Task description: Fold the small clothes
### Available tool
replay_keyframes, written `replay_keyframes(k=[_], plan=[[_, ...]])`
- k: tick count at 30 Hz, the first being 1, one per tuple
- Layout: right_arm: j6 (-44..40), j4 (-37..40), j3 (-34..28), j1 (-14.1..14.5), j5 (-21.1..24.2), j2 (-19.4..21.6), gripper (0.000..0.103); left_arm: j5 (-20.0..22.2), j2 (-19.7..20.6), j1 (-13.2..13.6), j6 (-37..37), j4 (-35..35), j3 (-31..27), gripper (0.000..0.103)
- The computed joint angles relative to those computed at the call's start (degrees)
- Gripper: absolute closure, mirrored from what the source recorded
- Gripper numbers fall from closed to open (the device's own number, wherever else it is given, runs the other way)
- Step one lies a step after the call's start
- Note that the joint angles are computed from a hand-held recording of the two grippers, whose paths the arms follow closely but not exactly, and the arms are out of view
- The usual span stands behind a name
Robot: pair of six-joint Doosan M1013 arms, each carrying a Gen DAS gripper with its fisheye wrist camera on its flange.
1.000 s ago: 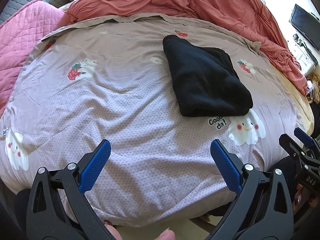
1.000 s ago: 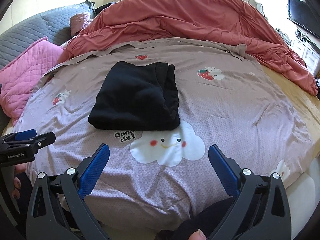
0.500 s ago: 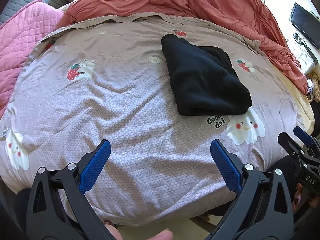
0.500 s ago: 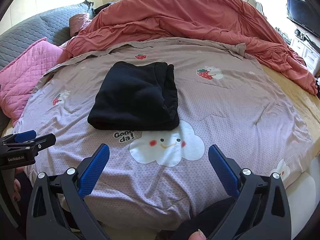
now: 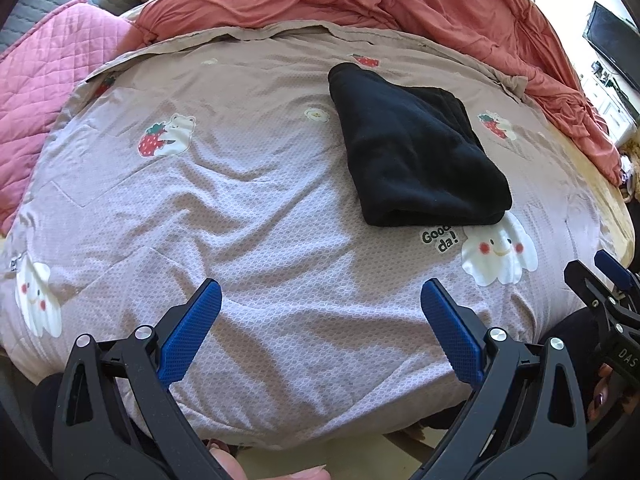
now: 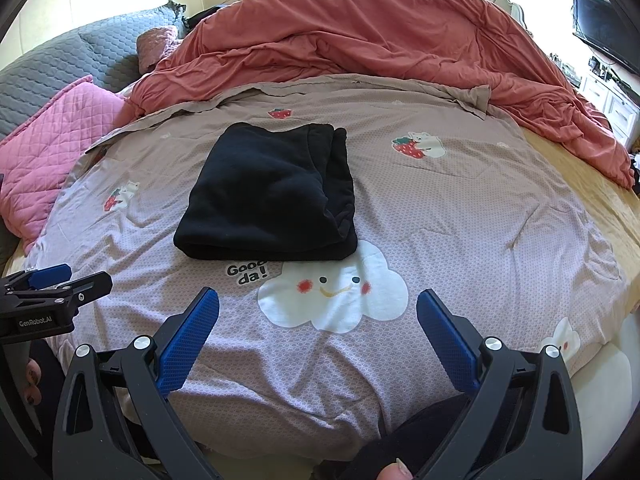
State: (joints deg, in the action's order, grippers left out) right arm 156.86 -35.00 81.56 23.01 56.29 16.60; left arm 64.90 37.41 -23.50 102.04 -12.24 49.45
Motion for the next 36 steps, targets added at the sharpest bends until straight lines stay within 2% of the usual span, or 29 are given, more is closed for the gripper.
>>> replay_keyframes(k=[36], plan=[[-0.4, 0.1, 0.1, -0.1, 0.0, -0.1, 0.005, 1.0, 0.4, -0.1, -0.9, 0.7, -0.6, 0.01]])
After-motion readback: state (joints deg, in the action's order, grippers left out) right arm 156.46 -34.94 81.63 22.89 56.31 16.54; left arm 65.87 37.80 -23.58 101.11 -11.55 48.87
